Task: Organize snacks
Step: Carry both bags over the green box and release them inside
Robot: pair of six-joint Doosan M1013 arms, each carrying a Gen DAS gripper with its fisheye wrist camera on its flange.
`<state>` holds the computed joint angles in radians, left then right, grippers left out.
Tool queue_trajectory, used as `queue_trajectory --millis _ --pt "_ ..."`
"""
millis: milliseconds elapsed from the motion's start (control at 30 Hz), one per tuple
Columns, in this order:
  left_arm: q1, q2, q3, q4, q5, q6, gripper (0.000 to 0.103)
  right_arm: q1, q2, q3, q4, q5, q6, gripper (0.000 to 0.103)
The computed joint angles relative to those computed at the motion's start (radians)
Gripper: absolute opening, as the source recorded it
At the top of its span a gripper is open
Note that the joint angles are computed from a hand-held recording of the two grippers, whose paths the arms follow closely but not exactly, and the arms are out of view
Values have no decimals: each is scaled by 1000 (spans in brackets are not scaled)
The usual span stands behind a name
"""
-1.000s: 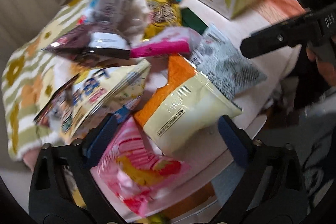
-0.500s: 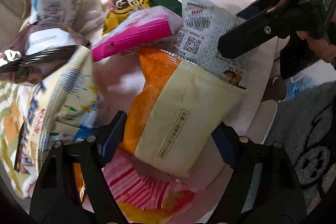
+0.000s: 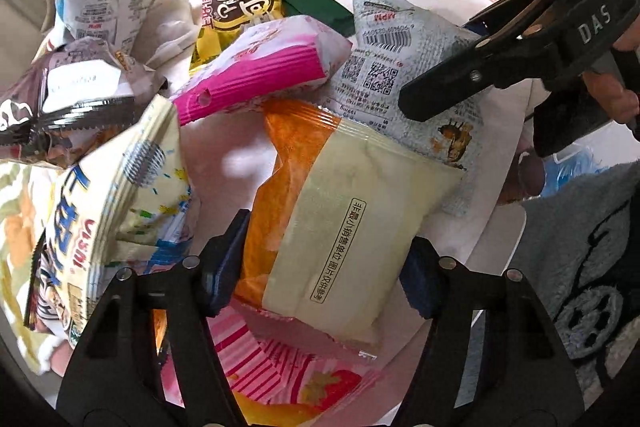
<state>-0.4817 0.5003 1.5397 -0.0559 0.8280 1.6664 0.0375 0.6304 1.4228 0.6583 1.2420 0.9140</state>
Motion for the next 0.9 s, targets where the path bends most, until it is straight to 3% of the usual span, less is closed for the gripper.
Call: queue_trajectory --millis 67,200,733,900 --pt "-4 0 -3 8 1 -13 63 0 -8 3 -20 -15 -16 55" --pt "-11 -8 -7 23 -1 -53 63 -2 -35 20 -26 -60 -35 54" --pt "-39 -86 -22 95 -67 -234 63 -47 -163 59 39 -186 -152 53" --pt "-41 -86 -77 144 -79 -305 63 -71 -181 45 101 -214 -188 53"
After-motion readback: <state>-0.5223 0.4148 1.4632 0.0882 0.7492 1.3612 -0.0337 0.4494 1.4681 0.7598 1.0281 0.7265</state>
